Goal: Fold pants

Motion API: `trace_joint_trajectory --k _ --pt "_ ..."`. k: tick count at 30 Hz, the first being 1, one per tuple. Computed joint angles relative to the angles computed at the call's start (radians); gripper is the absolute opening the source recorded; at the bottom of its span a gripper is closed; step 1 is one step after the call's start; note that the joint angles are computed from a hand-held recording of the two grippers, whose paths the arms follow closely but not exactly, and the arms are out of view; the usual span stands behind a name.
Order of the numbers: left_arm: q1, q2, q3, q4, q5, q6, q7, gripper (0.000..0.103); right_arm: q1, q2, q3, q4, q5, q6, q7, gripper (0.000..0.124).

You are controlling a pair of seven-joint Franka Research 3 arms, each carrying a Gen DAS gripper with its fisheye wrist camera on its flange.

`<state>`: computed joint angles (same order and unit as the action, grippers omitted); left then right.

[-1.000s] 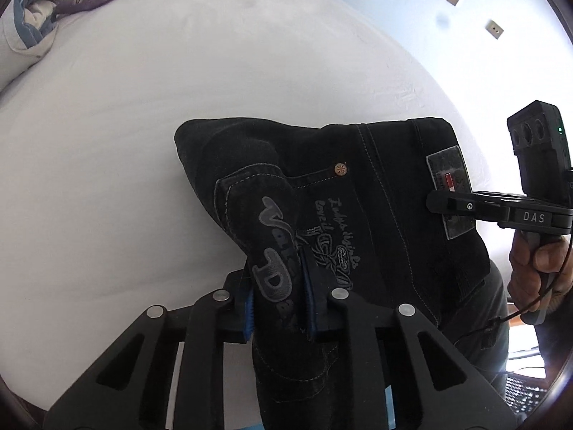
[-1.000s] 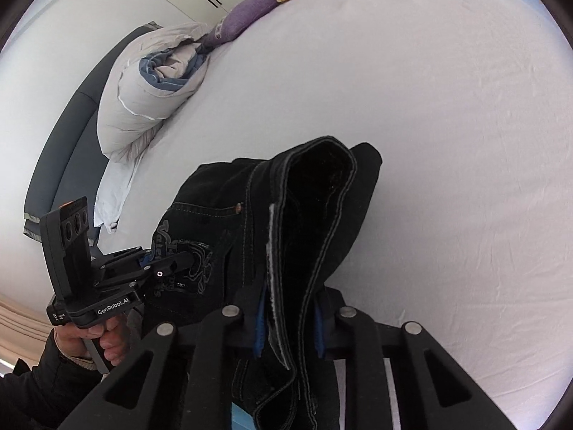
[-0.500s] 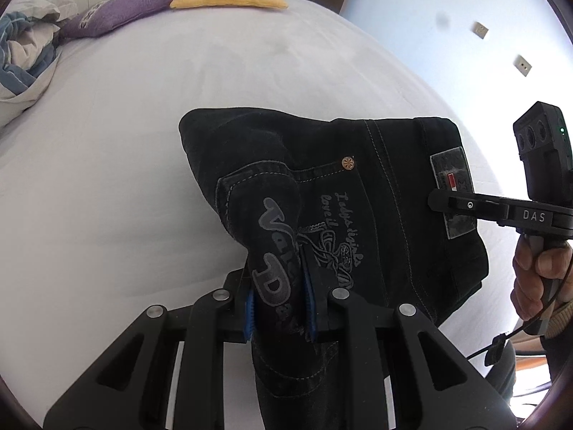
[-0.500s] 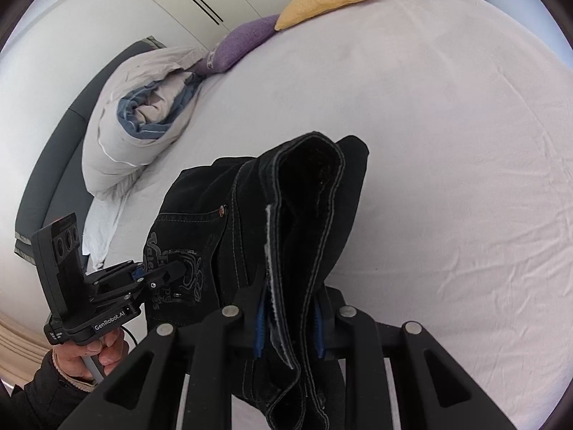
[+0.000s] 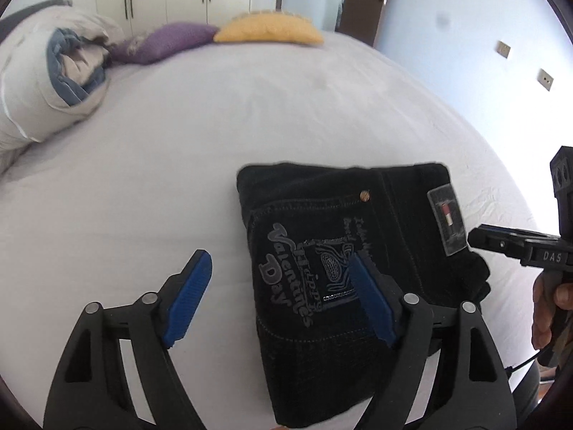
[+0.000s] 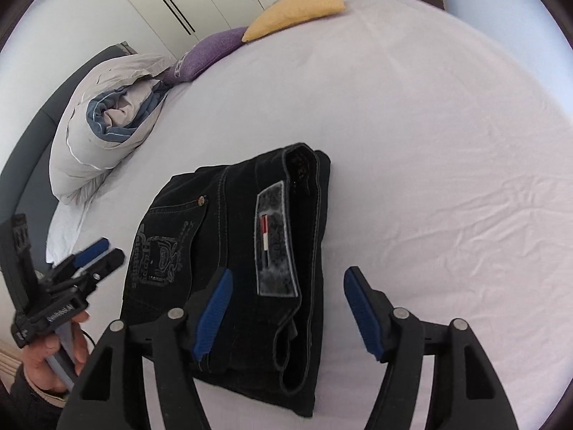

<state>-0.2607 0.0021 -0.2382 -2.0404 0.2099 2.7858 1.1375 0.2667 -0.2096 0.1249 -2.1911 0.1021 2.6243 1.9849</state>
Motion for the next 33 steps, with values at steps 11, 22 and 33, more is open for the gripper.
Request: trace_joint_trajectory --k 11,22,33 --pt "0.093 -0.638 -0.146 -0.269 0.707 -0.122 -0.732 0.103 -0.206 -0.392 0.345 -0.053 -0.549 -0.031 0.525 0.103" --pt "-0.142 -0.771 -0.028 -0.292 0.237 -0.309 -0.331 0.103 -0.187 -0.538 0.454 0.092 -0.52 -0.395 0.537 0.103" --pt "-0.124 -0.739 -0.043 -0.267 0.054 -0.361 -0.245 0.103 -0.131 -0.507 0.468 0.134 -0.471 -0.584 0.595 0.103"
